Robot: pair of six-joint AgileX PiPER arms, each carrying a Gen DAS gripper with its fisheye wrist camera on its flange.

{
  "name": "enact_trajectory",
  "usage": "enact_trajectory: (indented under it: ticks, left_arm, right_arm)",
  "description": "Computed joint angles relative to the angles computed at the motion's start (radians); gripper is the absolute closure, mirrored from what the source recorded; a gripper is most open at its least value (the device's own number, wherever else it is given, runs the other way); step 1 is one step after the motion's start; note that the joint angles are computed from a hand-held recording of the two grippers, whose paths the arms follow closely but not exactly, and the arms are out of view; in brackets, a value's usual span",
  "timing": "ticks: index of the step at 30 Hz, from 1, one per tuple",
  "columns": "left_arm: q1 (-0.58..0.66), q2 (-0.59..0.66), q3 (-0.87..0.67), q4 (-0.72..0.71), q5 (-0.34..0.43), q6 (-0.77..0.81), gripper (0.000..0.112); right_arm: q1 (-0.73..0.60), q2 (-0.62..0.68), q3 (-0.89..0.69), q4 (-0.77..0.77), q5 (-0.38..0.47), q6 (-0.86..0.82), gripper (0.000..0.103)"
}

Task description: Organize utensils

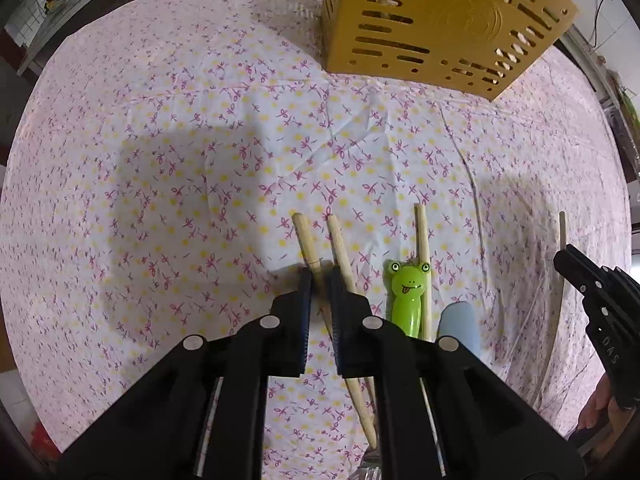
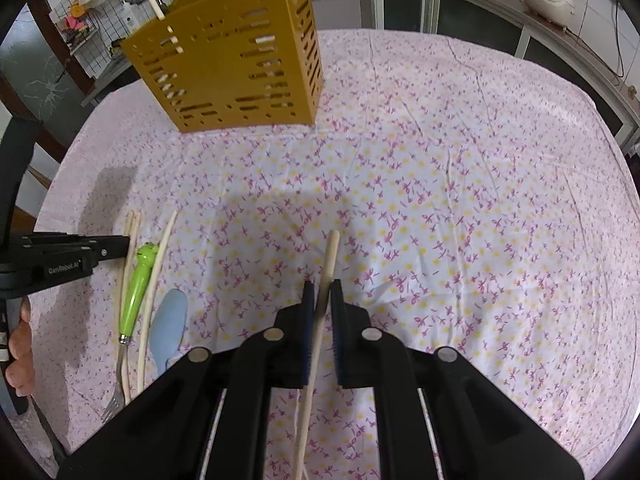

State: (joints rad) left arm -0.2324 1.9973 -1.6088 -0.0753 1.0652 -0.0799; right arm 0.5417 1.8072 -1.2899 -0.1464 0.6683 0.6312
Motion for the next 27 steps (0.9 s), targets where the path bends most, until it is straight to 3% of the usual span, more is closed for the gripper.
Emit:
enact_trajectory:
  ticks: [12,22,27]
  left_arm:
    - [-0.003,-0.324,0.294,0.01,-0.24,0.057,0.104]
    - [0.059,-0.479,0.322,-0.054,-0.285,0.185,0.107]
    - [0.052,-0.551,0.347,-0.053,-0.354,0.2,0.108]
  right_arm:
    - [0.058,-0.14,0.059,-0.23,-0.045,0.236,0.097]
    - [0.08,-0.219,0.113,-0.384,-0.119,0.412,0.097]
    - [0.1,-0.244,0.12,-0.534,-0.145,0.554,0.097]
